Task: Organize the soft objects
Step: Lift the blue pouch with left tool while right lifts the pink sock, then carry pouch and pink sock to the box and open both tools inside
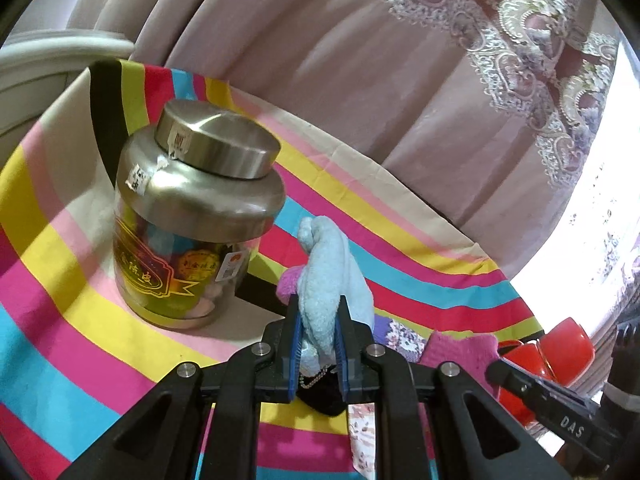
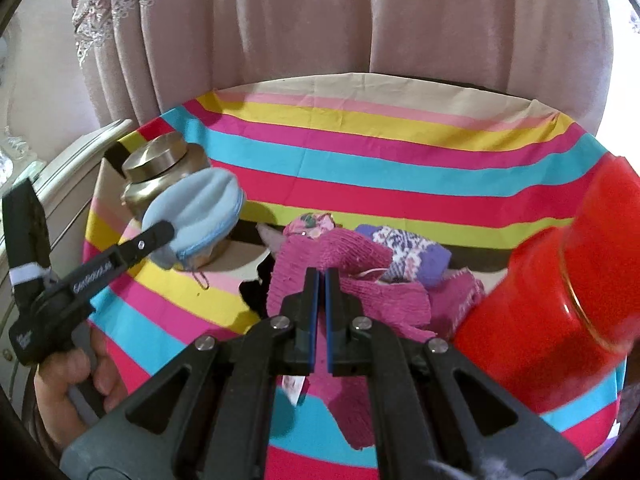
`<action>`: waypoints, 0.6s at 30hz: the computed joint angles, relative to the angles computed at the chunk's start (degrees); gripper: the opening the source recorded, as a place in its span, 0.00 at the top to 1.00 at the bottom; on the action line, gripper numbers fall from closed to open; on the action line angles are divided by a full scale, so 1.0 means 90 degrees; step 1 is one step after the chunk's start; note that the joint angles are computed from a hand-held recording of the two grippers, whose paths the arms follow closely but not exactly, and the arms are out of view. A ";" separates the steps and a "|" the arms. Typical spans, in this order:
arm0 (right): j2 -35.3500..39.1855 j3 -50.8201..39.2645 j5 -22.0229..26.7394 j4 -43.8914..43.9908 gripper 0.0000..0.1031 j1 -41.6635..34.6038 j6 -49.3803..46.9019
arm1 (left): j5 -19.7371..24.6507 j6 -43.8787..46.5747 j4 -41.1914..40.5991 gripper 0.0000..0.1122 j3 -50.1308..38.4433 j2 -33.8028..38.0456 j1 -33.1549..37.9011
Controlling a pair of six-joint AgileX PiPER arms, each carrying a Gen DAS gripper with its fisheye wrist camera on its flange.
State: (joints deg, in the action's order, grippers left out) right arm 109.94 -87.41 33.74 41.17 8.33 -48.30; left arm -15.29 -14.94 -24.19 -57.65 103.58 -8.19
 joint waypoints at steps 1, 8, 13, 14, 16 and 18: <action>-0.0096 0.0145 0.0003 0.0082 0.96 -0.0043 -0.0120 | 0.0046 0.0181 -0.0184 0.87 -0.0047 -0.0014 -0.0051; -0.0789 0.1191 0.0112 0.0586 0.96 -0.0502 -0.0834 | 0.0375 0.0378 -0.0451 0.87 -0.0080 -0.0216 -0.0474; -0.1215 0.1748 0.0269 0.0803 0.96 -0.1045 -0.1214 | 0.0540 0.0709 -0.0891 0.87 -0.0071 -0.0292 -0.0853; -0.1282 0.1836 0.0302 0.0855 0.96 -0.1144 -0.1310 | 0.0554 0.1029 -0.1203 0.87 -0.0079 -0.0311 -0.0954; -0.1455 0.2049 0.0408 0.0989 0.96 -0.1432 -0.1544 | 0.0572 0.1480 -0.1652 0.87 -0.0077 -0.0358 -0.1126; -0.1579 0.2194 0.0495 0.1068 0.96 -0.1668 -0.1677 | 0.0555 0.2115 -0.2278 0.87 -0.0026 -0.0436 -0.1329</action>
